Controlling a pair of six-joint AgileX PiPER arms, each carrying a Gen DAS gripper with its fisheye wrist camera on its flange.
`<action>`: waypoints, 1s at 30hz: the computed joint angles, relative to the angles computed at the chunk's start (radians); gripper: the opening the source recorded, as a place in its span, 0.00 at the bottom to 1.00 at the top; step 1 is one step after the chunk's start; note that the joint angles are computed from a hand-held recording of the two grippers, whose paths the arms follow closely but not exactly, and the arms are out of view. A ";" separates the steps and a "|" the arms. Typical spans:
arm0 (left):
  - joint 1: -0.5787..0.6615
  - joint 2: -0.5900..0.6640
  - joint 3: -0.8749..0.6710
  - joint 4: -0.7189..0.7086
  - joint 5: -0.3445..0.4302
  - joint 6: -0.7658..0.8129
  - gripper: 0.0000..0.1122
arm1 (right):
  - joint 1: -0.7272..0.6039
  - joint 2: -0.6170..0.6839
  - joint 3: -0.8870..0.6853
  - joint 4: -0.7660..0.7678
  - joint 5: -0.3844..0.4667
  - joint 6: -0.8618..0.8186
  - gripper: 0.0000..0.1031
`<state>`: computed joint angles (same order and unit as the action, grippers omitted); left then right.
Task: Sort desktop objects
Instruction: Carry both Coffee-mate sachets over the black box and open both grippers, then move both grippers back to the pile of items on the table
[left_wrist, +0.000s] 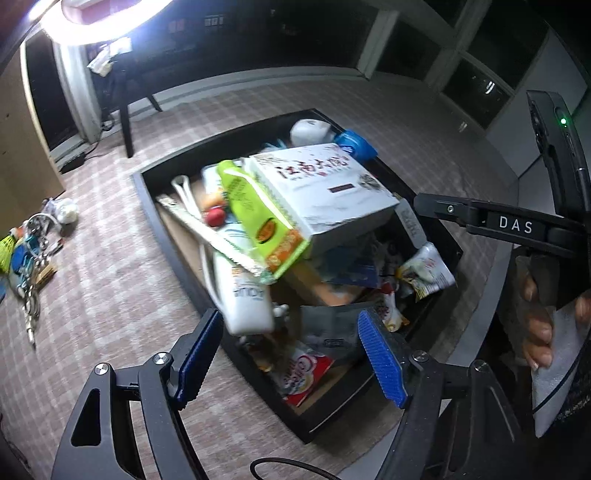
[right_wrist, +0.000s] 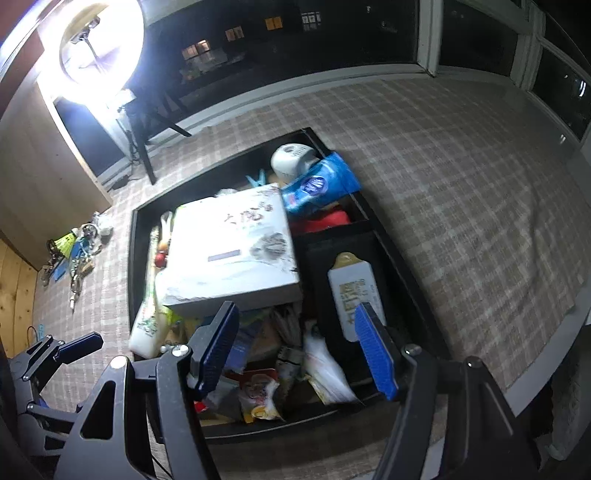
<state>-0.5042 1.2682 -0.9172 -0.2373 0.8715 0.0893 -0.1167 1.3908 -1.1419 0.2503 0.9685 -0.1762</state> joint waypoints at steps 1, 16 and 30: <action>0.016 -0.008 0.005 0.003 0.004 0.006 0.64 | 0.014 0.002 -0.005 -0.002 0.000 0.008 0.62; 0.528 -0.063 0.035 -0.067 0.076 0.323 0.59 | 0.390 0.122 -0.178 -0.088 -0.017 0.211 0.62; 1.028 0.234 -0.158 -0.184 0.097 0.605 0.41 | 0.630 0.533 -0.734 -0.115 0.129 0.254 0.62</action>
<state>0.5238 1.5021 -1.0748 -0.4216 0.9680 0.6941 0.5133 1.9235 -1.8758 0.1354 1.0979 0.0775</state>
